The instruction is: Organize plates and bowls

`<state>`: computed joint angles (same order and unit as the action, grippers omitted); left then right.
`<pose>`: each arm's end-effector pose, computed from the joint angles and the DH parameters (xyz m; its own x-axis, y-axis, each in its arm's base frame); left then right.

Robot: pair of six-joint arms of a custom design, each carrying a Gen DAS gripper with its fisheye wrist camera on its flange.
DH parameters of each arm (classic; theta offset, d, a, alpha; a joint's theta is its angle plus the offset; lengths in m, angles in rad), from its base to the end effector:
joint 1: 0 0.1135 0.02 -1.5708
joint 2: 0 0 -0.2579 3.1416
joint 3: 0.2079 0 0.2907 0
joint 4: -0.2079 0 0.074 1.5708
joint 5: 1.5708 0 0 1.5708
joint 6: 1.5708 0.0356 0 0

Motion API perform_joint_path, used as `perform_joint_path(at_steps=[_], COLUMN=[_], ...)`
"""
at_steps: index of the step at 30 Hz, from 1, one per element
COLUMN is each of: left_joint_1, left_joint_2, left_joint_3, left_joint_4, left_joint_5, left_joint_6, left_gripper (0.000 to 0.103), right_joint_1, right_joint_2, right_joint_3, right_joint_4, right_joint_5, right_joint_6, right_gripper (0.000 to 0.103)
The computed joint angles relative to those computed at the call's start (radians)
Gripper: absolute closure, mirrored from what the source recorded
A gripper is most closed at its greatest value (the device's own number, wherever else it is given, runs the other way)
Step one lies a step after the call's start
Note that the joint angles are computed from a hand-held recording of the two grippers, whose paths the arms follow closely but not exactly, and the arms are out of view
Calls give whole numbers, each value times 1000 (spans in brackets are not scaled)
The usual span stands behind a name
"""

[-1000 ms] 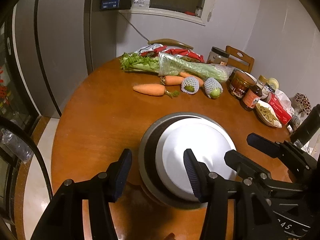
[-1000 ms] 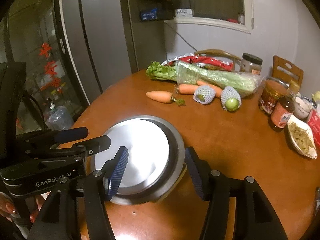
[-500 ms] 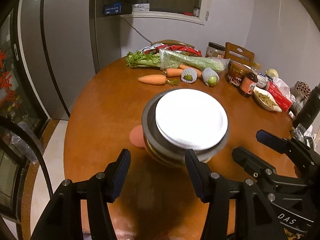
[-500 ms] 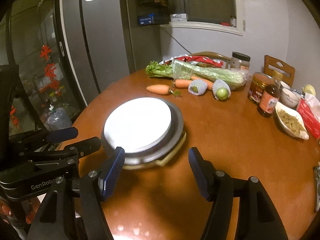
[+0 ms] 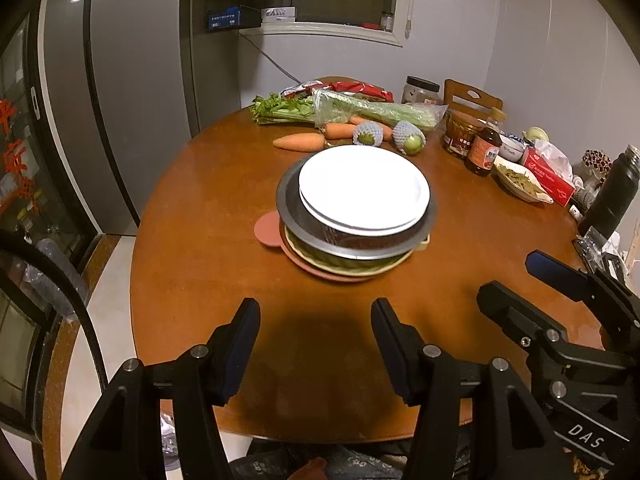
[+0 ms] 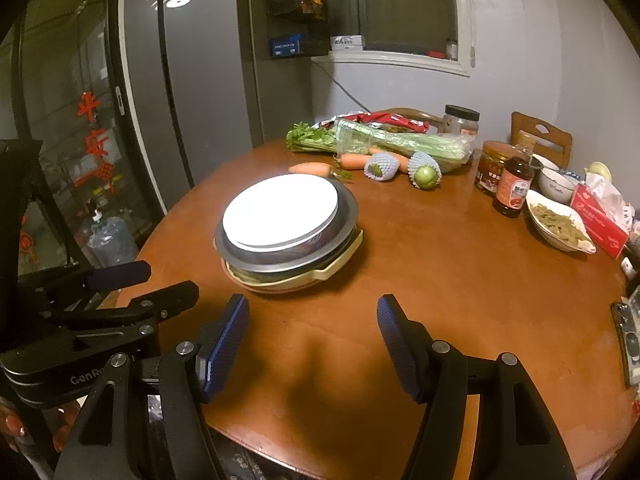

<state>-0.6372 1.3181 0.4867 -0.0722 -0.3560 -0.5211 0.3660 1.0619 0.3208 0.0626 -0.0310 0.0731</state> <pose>0.2147 -0.1435 0.1091 -0.7389 -0.0336 -0.6730 0.0190 0.9973 -0.0706 0.2144 0.0833 0.1222 -0.6123 -0.1565 -0.7750 -0.3364 0.9386 0.0763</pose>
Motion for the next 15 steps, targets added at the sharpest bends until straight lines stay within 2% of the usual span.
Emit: perform_joint_path(at_steps=[9, 15], left_joint_1=[-33, -43], left_joint_2=[-12, -19], left_joint_3=[-12, -19], left_joint_4=[-17, -23], left_joint_5=[-13, -18], left_joint_6=[-26, -30], left_gripper=[45, 45], right_joint_1=[8, 11], right_joint_2=[-117, -144], right_joint_3=[-59, -69], right_joint_4=[-59, -79], right_joint_5=[20, 29], right_joint_6=[10, 13], right_gripper=[35, 35])
